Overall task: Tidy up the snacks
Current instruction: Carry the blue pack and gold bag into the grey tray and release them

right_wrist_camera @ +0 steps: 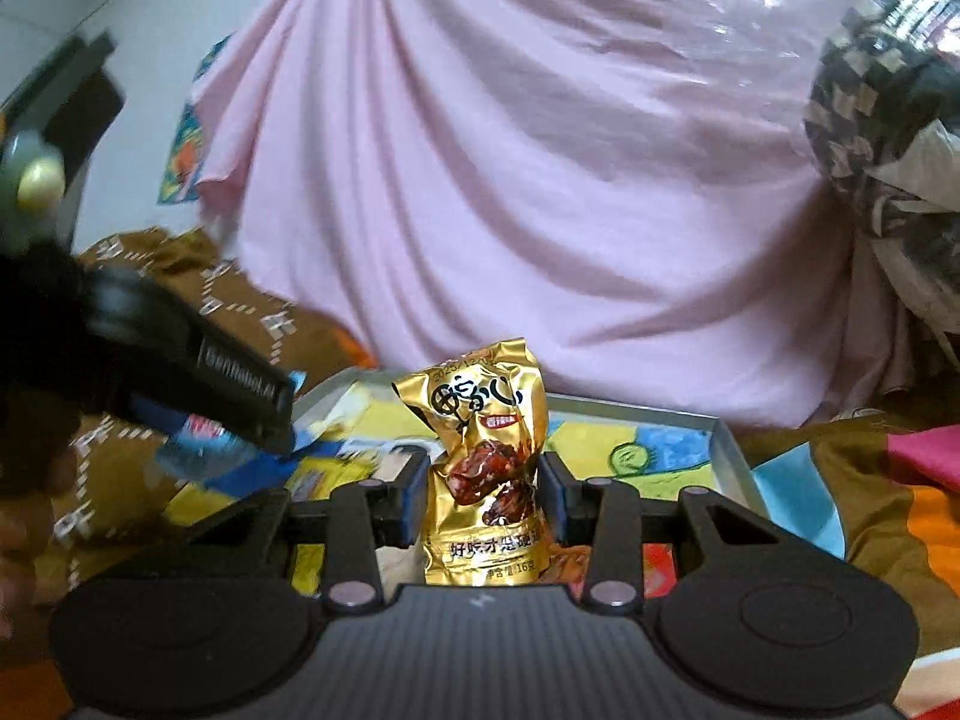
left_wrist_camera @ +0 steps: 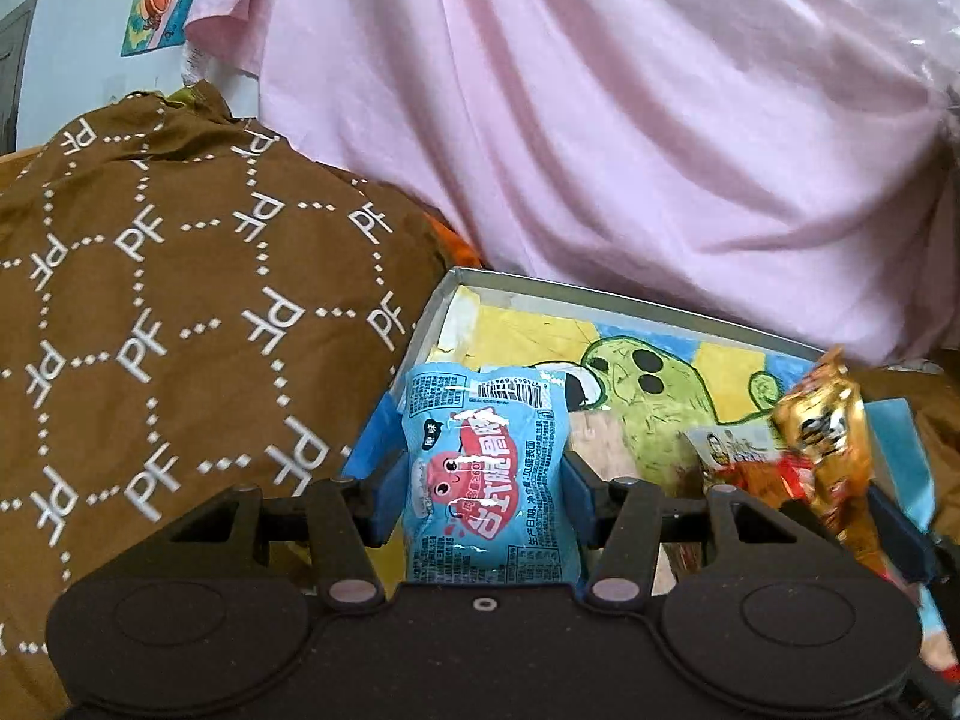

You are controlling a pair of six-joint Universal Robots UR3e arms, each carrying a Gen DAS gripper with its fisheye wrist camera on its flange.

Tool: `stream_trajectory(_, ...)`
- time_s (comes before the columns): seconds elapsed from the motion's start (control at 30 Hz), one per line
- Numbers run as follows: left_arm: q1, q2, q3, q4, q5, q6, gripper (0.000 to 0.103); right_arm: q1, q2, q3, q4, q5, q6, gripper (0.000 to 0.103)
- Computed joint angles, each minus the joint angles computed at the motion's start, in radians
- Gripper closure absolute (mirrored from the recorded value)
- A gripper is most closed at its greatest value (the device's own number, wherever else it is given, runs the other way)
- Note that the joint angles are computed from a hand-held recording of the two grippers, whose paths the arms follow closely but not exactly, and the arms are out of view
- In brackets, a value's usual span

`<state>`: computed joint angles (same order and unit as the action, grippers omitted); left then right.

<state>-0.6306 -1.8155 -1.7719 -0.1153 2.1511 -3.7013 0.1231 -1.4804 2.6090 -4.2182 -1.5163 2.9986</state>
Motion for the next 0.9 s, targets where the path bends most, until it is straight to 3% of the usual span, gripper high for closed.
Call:
stream_trajectory(0.27,0.021,-0.107,0.102,-0.031,-0.024,0.037,0.047,-0.227,-0.038,-0.067,0.171,0.246,0.005,0.06)
stream_trajectory(0.7,0.005,-0.178,0.175,-0.047,-0.018,0.059,0.046,-0.301,-0.052,-0.068,0.257,0.33,0.024,0.06)
stream_trajectory(0.9,0.0,-0.19,0.204,-0.073,-0.021,0.07,0.04,-0.282,-0.051,-0.077,0.277,0.31,0.014,0.051)
